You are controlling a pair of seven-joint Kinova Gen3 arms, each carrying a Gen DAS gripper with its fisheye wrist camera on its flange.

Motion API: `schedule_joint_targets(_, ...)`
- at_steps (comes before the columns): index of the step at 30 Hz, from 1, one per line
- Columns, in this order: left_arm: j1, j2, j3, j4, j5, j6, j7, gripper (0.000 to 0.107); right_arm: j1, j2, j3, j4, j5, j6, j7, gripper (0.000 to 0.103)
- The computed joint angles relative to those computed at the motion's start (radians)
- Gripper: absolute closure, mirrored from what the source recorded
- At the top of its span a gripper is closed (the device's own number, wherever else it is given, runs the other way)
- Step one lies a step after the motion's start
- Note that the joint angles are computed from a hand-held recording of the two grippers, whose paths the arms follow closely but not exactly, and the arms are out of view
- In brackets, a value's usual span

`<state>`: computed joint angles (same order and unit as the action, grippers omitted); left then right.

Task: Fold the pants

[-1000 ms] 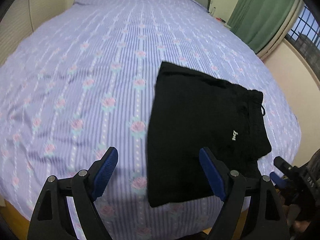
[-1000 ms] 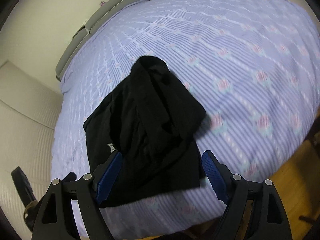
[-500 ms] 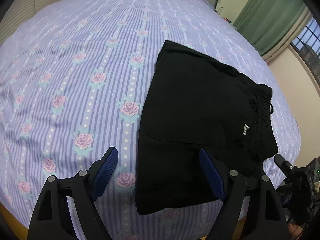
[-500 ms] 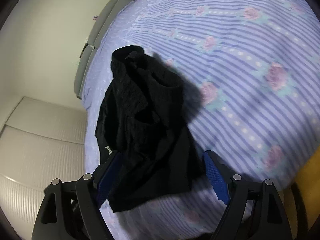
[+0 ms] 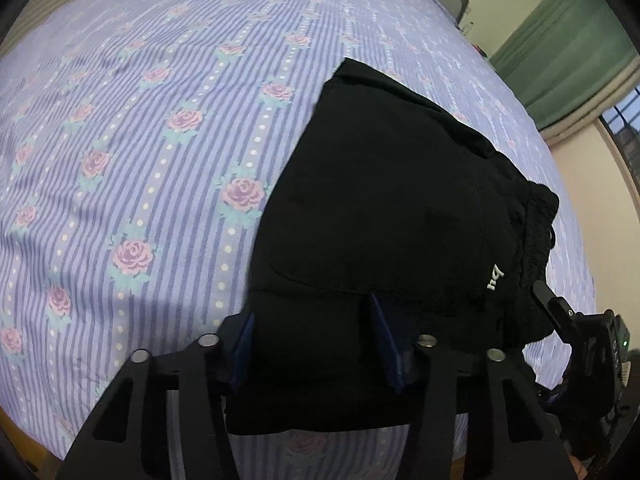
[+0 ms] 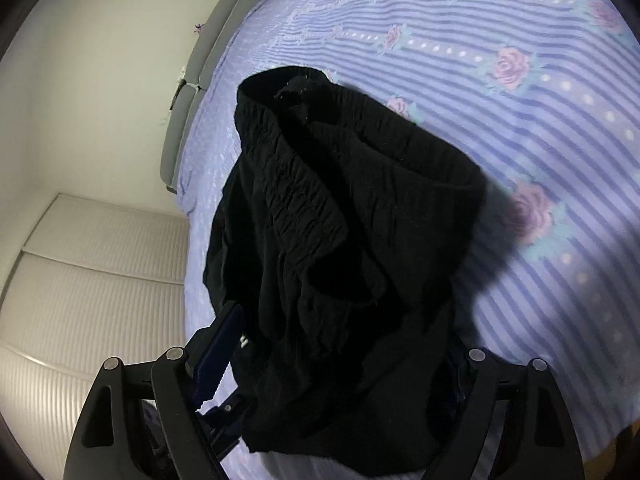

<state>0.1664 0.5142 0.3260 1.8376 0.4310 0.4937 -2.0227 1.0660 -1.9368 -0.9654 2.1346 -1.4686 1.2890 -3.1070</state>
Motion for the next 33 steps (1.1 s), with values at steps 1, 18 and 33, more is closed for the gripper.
schedule_joint_targets(1,-0.001,0.004,-0.004,-0.002,0.003,0.001,0.006,0.065,-0.002,-0.006,0.001,0.003,0.001,0.0,-0.012,0.018)
schedule_joint_targets(18,0.061,-0.12,-0.092,-0.009,-0.102,0.093,0.139,0.101,0.037,0.194,0.016,-0.011,0.029,0.022,0.176,0.081)
schedule_joint_targets(33,0.044,-0.155,-0.122,-0.22,-0.08,0.313,0.201,0.101,0.102,0.483,-0.037,-0.121,0.186,-0.151,0.284,0.083)
